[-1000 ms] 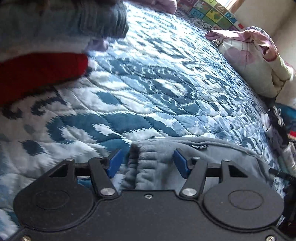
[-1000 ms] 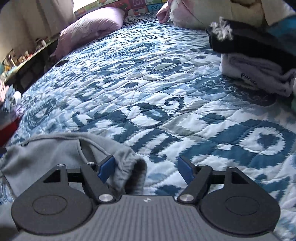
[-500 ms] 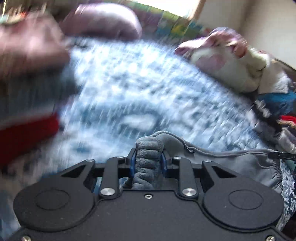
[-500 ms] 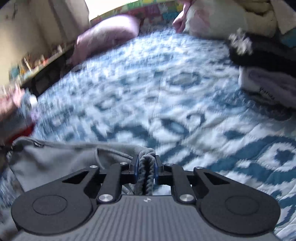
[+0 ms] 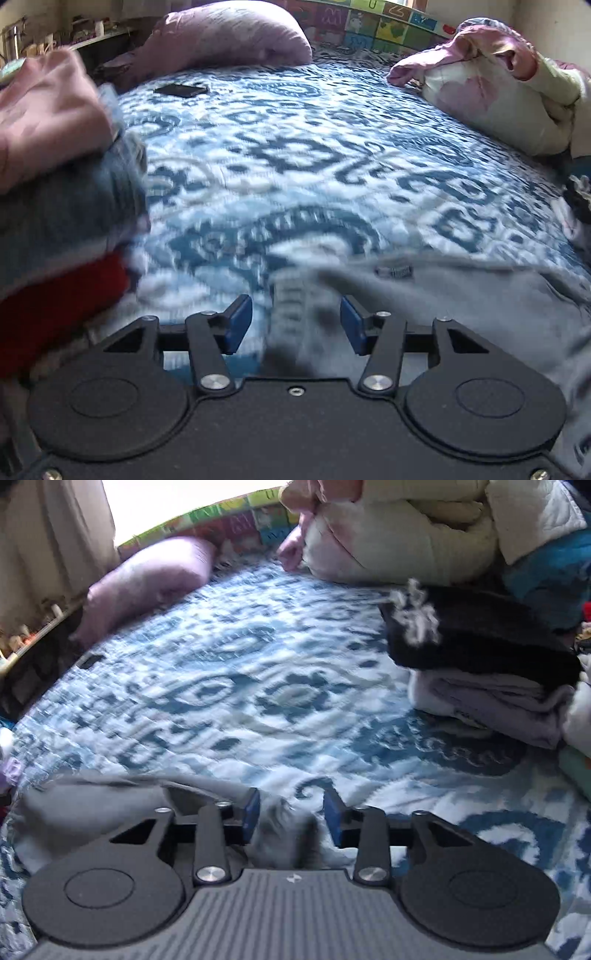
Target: Fold clothes
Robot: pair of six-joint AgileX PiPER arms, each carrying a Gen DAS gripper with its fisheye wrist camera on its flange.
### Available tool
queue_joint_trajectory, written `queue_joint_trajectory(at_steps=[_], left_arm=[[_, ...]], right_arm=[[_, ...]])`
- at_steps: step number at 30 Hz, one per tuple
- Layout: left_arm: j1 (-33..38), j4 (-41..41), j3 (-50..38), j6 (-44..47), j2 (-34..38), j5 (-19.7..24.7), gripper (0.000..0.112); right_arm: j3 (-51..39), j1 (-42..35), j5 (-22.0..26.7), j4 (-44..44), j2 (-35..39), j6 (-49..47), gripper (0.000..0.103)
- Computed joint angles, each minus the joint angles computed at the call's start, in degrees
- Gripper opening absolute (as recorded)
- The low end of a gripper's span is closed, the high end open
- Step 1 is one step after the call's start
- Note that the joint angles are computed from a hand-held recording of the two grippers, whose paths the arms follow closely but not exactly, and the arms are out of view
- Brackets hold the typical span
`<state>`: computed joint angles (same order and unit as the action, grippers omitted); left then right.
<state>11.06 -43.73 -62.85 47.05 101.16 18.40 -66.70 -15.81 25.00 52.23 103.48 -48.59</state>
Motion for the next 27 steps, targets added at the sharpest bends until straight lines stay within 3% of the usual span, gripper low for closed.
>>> queue_joint_trajectory(at_steps=[2,4,7,12,18,23,27], left_arm=[[2.2,-6.5,5.4,7.4,-3.8,1.3,0.052],[3.3,-10.1,10.4,11.9,-8.0,2.2,0.052],[7.7,-11.5,18.6,14.2,-16.4,7.0,0.052],[21.0,-11.4,28.0,15.0,-27.0,21.0,0.054],[38.8,-8.1,34.6,18.5,-34.3,38.8,0.056],[40.7,-7.0,38.2,18.5,-37.2,40.6,0.057],[38.1,-7.8,41.0,17.8,-36.4,37.3,0.057]], right_arm=[[2.2,-1.9,2.6,1.4,-1.5,-2.3,0.054],[4.1,-3.2,4.8,-0.2,-2.9,-2.5,0.056],[8.4,-5.5,7.3,-2.2,-5.5,-4.4,0.057],[17.8,-9.7,8.8,0.9,-10.6,-13.8,0.058],[24.6,-10.8,8.4,7.4,-15.3,-23.3,0.057],[25.6,-4.9,2.8,12.4,-15.7,-30.0,0.057],[24.0,-1.5,0.6,12.3,-12.3,-31.2,0.058]])
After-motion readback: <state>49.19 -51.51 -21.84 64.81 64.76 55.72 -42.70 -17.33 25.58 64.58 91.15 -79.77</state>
